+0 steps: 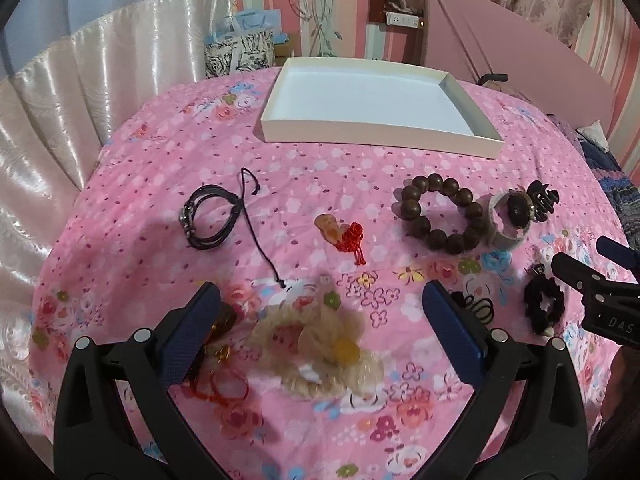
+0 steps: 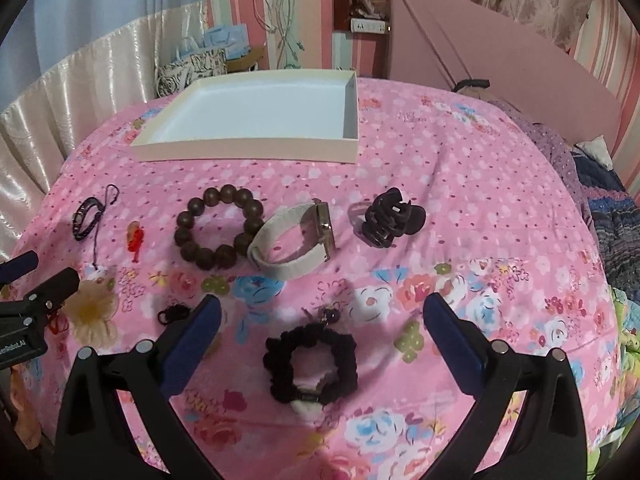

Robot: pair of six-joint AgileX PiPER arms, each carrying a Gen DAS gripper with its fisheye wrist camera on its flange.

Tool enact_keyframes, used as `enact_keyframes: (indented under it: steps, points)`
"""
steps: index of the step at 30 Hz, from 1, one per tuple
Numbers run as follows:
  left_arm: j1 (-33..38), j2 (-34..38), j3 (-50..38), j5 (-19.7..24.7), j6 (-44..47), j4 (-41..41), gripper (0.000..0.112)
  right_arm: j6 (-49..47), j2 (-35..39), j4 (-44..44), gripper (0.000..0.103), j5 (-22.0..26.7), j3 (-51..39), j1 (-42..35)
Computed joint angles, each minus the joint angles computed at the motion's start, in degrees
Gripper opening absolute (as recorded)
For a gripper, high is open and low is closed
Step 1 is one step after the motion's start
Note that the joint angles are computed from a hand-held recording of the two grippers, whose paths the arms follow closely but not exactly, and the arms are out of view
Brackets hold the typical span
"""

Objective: Organize jewelry
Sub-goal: 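Move the left tool toward the amber pendant while the right tool approaches the white-strap watch, then close the left tool on the amber pendant while the right tool grasps the white-strap watch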

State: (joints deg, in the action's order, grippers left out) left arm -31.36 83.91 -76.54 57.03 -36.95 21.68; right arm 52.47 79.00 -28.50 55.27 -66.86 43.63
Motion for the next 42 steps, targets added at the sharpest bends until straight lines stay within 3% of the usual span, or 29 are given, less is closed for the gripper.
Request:
enact_keyframes:
  steps: [7,9,19,24,30,34,42]
  points:
    - [1.1,4.3,-4.2,0.2,3.3,-1.7,0.100,-6.2,4.4,5.9,0.077,-2.4,-3.4,-4.9]
    - [1.6,5.8,-5.7,0.5,4.3,-2.4,0.100,-7.4,5.6,6.7,0.065,-2.5,-4.3,-5.4]
    - [3.9,11.7,-11.3,1.5,8.9,-6.8,0.099,-11.7,11.5,10.3,0.051,-3.7,-9.4,-9.4]
    - [6.0,14.8,-12.6,1.6,11.7,-10.6,0.088,-15.0,14.9,13.4,0.034,-4.8,-10.9,-11.6]
    - [7.2,16.8,-12.7,1.3,12.7,-12.8,0.075,-14.9,16.8,12.9,0.033,-4.8,-11.6,-11.6]
    - [7.5,17.9,-13.4,1.8,13.2,-14.0,0.061,-14.8,17.1,13.2,0.033,-4.5,-11.5,-12.1]
    - [8.5,18.0,-13.4,1.7,13.8,-15.2,0.051,-15.1,17.1,12.9,0.033,-3.1,-11.5,-11.8]
